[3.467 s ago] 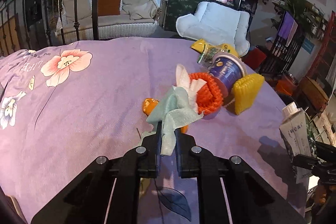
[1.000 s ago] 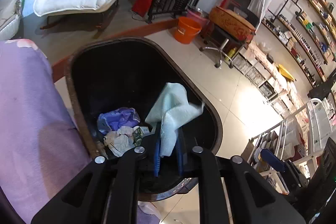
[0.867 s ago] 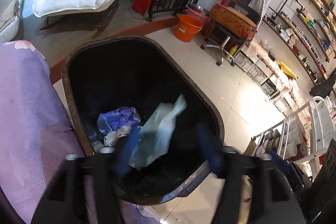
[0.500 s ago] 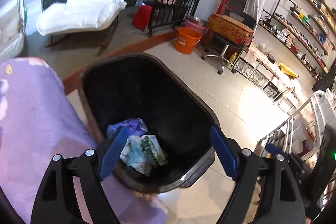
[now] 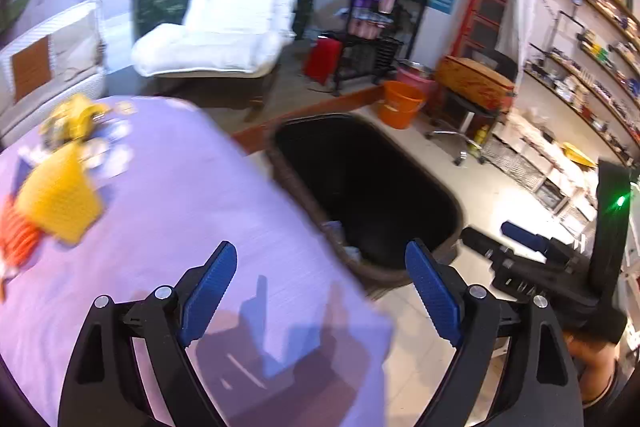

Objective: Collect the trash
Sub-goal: 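Move both open tools back over the table, then grasp the white tissue with the left tool while the right tool grasps the yellow foam net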

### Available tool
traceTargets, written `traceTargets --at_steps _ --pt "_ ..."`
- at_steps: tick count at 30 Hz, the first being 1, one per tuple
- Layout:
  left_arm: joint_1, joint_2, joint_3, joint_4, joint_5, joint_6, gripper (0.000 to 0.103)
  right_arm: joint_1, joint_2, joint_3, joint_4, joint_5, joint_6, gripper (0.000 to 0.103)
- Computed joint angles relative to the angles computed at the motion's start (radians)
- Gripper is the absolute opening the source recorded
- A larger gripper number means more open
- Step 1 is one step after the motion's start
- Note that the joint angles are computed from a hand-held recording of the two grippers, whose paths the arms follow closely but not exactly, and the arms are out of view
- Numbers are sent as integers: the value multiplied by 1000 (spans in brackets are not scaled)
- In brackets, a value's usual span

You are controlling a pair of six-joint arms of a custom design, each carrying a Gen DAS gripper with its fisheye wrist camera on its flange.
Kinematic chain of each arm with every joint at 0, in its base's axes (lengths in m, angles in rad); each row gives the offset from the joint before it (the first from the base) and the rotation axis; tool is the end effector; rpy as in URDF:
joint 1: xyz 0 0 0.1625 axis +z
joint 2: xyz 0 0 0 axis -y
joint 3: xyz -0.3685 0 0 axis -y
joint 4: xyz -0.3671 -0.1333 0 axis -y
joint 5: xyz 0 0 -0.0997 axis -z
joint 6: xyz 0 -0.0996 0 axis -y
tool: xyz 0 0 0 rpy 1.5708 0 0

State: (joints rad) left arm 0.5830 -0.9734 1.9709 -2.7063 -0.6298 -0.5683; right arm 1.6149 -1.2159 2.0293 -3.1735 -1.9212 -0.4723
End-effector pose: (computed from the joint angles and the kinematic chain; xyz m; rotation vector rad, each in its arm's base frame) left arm -0.3107 -0.4610 0.1144 0.4147 2.3506 -0.9690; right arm 0.1218 -0.5120 0.2462 0.4585 -2.4551 0.9201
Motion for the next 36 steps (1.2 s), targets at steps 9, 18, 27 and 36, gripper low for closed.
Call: traceTargets --at_steps 9,18,27,36 --pt "-44 -271 163 449 129 -448 86 97 57 -12 91 63 -59 79" --pt "-71 -551 256 911 169 -863 86 194 131 -61 236 129 -56 79" --pt "-49 -766 294 1145 214 -990 86 291 269 -207 363 185 -81 79" --pt "87 -808 295 946 242 -723 82 343 497 -468 469 168 -151 79"
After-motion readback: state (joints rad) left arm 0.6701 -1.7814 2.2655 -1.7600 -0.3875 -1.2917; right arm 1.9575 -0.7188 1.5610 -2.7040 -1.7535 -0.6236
